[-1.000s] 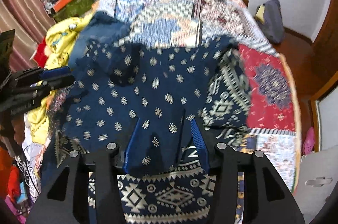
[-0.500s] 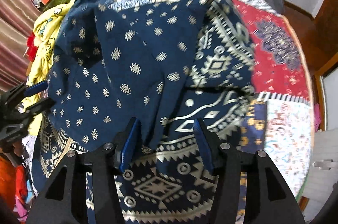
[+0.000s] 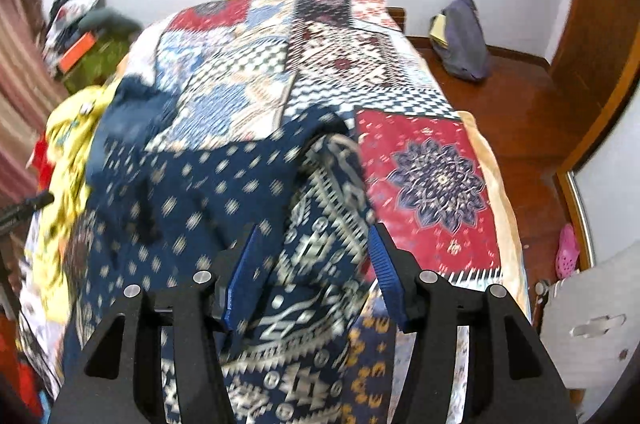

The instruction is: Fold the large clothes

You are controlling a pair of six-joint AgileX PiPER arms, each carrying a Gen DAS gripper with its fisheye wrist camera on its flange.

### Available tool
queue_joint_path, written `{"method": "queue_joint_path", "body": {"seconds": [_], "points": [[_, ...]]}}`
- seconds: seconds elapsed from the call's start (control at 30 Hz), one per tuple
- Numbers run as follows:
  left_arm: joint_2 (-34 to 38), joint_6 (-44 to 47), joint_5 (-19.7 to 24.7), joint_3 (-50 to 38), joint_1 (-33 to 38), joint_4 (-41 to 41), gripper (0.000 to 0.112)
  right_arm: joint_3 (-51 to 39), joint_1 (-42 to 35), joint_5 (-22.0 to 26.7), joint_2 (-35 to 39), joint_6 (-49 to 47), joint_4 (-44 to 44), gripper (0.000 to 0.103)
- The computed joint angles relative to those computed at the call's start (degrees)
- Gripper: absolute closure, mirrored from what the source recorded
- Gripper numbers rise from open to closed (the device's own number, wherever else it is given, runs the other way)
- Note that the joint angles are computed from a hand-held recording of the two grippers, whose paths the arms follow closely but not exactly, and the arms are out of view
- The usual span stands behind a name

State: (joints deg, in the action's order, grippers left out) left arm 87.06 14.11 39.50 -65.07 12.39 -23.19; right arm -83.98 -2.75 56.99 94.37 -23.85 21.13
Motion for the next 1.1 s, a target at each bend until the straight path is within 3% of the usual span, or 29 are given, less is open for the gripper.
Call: {"method": "queue_joint_path", "body": {"seconds": [0.17,0.4,0.57,0.67,0.73,0.77,0.83,1.0,1.1], "points": [[9.99,3.45,2.26,-5.20,2.99,-5.19,0.056,-5.77,0.52,-0.18,8.41,5.50,-2.93,0.051],[21.82,6.81,5.05,-11.66,4.09,-13.08,0.056,-13.93,0.82,4.12,19.35,9.43,-2.48,0.051],[26.21,10.97,6.13,-12.95,5.55,-22.30,0.056,-16.46,0.95,5.28,21.84,6.72,2.45,0.051],[26.21,12.42,4.66,-12.07,5.46,-24.64,0.065,-16.90,1.42,3.60,22.88,6.14,3.29,0.049],[25.49,11.83,3.01,-11.13,4.83,-24.05,0.074,-18.26,1.26,3.39,24.24,6.44,3.98,0.053],[24.53,11.54,2.04,-10.50,4.19,-23.03,0.085,-19.09,1.16,3.67,24.82,6.76,4.44,0.056],[21.75,11.43,-0.41,-8.95,2.37,-19.28,0.099,-20.81,1.50,4.84,25.73,7.09,4.73,0.070],[11.10,2.54,-11.54,-3.02,-5.03,-3.42,0.102,-18.75,3.01,1.50,22.84,6.27,4.03,0.088],[8.15,-3.92,-12.32,-4.33,-7.48,3.28,0.103,-18.39,3.99,-0.42,20.87,6.30,4.19,0.091]]}}
